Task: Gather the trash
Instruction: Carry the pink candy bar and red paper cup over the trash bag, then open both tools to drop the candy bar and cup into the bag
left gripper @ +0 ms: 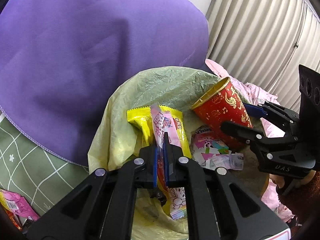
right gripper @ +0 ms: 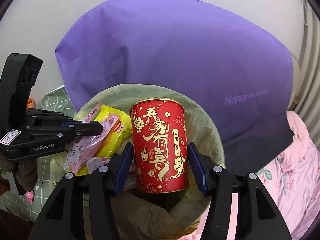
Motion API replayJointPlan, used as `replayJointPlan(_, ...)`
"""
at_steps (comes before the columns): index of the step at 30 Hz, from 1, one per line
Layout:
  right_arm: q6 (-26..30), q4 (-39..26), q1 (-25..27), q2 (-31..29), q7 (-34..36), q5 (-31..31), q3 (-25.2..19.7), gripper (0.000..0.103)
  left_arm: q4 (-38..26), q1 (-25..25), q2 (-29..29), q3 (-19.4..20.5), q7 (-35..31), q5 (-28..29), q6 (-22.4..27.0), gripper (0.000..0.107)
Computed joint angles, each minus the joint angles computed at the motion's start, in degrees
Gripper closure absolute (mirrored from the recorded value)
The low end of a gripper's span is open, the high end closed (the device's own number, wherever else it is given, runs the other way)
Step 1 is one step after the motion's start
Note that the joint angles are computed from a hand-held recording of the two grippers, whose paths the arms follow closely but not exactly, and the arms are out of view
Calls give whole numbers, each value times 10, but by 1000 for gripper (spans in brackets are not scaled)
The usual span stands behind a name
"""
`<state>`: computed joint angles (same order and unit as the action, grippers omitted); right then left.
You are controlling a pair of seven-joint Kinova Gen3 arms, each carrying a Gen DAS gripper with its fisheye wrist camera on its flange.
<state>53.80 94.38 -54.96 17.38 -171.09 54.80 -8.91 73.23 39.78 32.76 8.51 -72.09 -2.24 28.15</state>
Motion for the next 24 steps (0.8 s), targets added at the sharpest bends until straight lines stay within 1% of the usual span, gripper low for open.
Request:
replayJointPlan(3,14,-2,-5,1,-7,0,1,50,1,-21,4,24,-23,18,-8,103)
replayJointPlan(6,22,-9,-10,8,-14,2,1,50,8,-58,7,58,-61,53,-19,102)
replayJointPlan(10,37,-13,-19,11,-23,8,1,49,14,-84,6,80,-93,92,-29,100)
replayJointPlan(12,42,-13,-23,11,-31,13,1,49,22,-102,-1,92,-115,111,-30,91)
replayJointPlan(13,42,-10,-25,10,-38,17,1,49,22,-99,-3,90,-116,116,-30,89)
replayJointPlan(15,44,-10,-27,9,-44,20,0,47,31,-107,-11,98,-126,134,-36,78)
replayJointPlan(16,48,-10,-28,9,-46,22,-1,46,35,-109,-13,100,-130,141,-41,76)
replayJointPlan(19,64,-12,-34,10,-55,26,-3,44,45,-103,-26,87,-126,148,-57,71)
replayJointPlan(22,72,-12,-39,6,-66,34,-5,43,74,-81,-54,52,-97,133,-79,68)
replayJointPlan(24,77,-13,-43,3,-78,44,-7,43,103,-57,-79,18,-64,111,-99,67)
